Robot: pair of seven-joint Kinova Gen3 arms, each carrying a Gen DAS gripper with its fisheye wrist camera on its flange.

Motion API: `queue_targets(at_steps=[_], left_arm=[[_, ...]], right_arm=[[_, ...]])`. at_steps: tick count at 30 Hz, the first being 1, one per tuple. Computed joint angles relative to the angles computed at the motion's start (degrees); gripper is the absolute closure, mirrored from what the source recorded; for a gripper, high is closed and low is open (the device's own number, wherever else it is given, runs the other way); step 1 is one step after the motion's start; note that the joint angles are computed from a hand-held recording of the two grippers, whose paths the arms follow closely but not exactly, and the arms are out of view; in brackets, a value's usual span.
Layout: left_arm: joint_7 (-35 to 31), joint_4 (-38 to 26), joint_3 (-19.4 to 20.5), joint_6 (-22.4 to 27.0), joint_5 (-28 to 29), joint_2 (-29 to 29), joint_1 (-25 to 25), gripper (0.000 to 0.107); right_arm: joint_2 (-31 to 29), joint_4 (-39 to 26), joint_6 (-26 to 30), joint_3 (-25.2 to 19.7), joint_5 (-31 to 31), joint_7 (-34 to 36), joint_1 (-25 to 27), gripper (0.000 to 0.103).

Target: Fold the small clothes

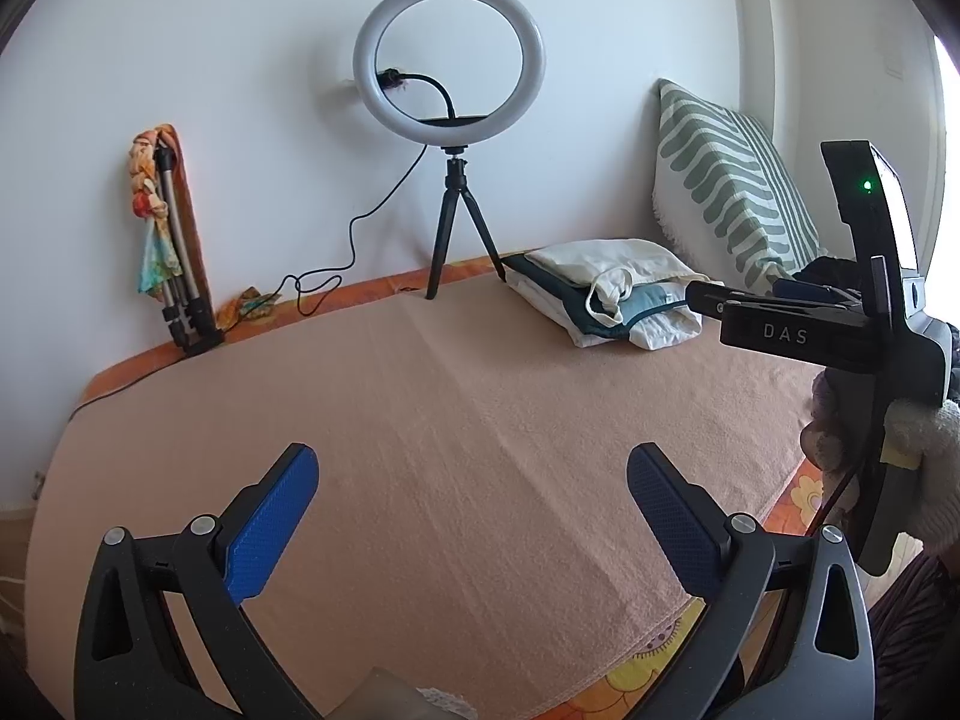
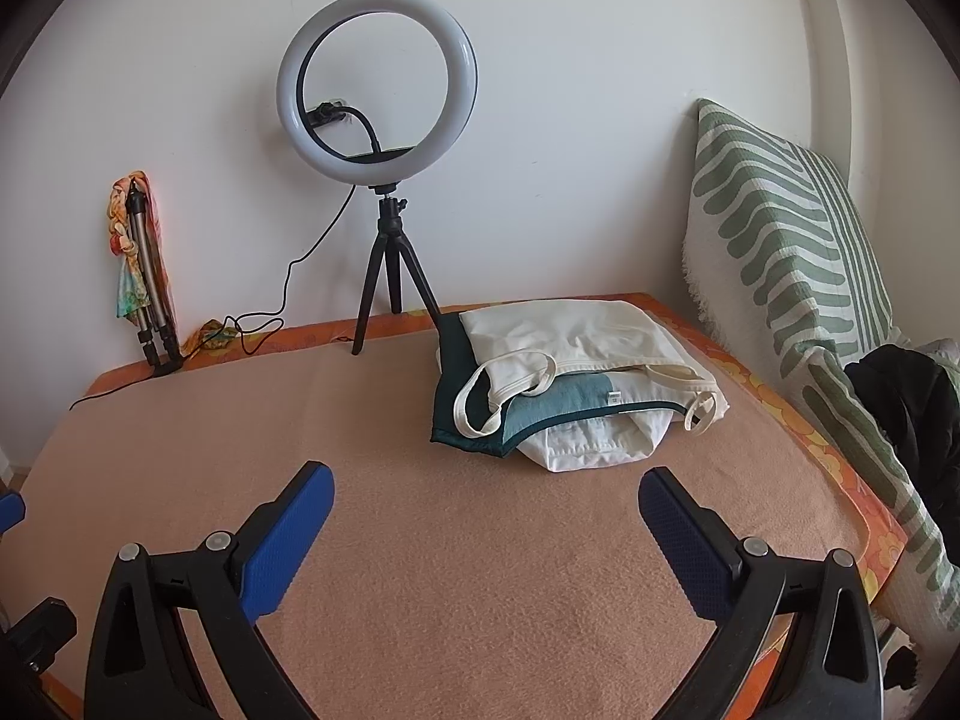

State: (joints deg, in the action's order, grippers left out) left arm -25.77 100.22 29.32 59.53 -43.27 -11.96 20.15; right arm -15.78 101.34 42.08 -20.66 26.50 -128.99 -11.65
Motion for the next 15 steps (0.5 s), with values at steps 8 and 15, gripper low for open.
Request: queue_targets(at_steps=[8,15], left_arm=[[-0.09,-0.14,0.17,0.13,-0.44,-0.13,-0.02,0.005],[-0.04,0.42,0.54,-0.35,-0.98,-0.56,-0.27,0.005]], right_arm=[[0.19,-0.28,0.32,-0.22,0.10,-0.43,-0.17,0.000],[0.14,-0.24,0.34,-0.10,0.15,-0.40,-0.26,0.000]])
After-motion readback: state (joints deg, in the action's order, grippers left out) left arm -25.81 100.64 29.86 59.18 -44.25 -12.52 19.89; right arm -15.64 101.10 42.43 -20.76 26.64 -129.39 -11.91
